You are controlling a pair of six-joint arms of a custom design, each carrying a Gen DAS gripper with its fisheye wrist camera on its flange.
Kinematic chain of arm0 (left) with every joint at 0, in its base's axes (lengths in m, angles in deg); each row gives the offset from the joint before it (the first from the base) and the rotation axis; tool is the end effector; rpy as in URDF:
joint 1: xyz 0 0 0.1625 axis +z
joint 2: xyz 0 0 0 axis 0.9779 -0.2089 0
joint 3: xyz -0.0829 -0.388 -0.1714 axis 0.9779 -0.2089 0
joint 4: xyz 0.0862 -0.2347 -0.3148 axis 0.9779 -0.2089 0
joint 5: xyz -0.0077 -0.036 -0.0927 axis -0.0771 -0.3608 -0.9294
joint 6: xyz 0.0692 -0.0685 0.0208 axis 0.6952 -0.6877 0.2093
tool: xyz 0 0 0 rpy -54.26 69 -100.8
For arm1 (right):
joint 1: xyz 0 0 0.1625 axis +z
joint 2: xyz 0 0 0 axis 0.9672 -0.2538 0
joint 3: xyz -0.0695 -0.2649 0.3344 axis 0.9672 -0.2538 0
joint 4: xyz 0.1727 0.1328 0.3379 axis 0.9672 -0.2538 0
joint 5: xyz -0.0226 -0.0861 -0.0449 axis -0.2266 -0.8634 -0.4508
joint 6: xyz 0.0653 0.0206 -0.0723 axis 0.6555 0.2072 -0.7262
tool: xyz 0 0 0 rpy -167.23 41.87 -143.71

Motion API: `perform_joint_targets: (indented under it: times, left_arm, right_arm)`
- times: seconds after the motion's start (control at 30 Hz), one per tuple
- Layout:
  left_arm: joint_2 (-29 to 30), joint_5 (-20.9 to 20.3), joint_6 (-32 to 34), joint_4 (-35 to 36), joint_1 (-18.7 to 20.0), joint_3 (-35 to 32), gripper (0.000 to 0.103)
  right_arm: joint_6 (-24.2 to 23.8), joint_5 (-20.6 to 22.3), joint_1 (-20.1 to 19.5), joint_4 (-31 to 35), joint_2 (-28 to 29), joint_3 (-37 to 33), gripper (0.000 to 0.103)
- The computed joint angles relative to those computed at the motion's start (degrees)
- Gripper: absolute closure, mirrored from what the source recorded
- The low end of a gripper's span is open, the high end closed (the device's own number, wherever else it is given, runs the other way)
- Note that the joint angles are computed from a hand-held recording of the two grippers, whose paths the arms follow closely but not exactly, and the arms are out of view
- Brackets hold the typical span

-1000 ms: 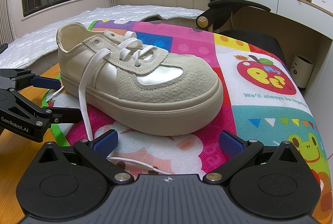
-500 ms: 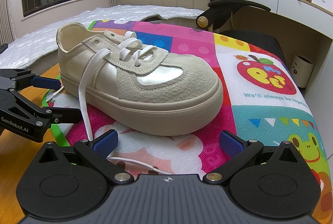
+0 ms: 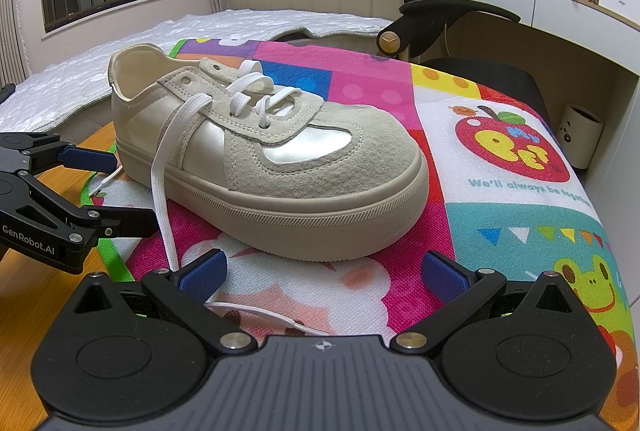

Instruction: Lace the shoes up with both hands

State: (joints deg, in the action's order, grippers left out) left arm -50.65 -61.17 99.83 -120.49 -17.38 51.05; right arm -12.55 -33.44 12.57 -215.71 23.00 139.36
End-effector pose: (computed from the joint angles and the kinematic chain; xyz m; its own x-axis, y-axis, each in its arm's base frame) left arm -0.1456 -0.7104 0.0951 -0.6664 -0.2851 -0.6890 0.4348 0.6021 -0.6697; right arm 0.1078 -0.7875 0.0491 -0.4151 -0.8171 0.4000 -0.9095 0.3630 -0.2025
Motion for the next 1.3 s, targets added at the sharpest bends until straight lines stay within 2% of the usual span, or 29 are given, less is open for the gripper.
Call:
perform_joint_targets:
  times: [0.9, 1.03, 1.23, 1.3]
  left_arm:
    - [-0.1, -0.08, 0.28, -0.19, 0.16, 0.03, 0.0]
    - [0.06, 0.15, 0.62, -0.27, 0.18, -0.23, 0.0]
    - [1.26, 2.6, -2.25, -0.08, 0.18, -2.32, 0.0]
    - [0.03, 3.13, -6.77, 4.61, 0.03, -1.51, 0.0]
  right_arm:
    - [-0.02, 0.0, 0.0, -0.03, 0.02, 0.01, 0.0]
    - [0.95, -0.46, 0.28, -1.57, 0.24, 0.42, 0.0]
    - [-0.4, -0.2, 0.83, 0.2, 1.78, -2.15, 0.0]
    - [-1.04, 0.12, 0.78, 1.36, 1.86, -2.71, 0.0]
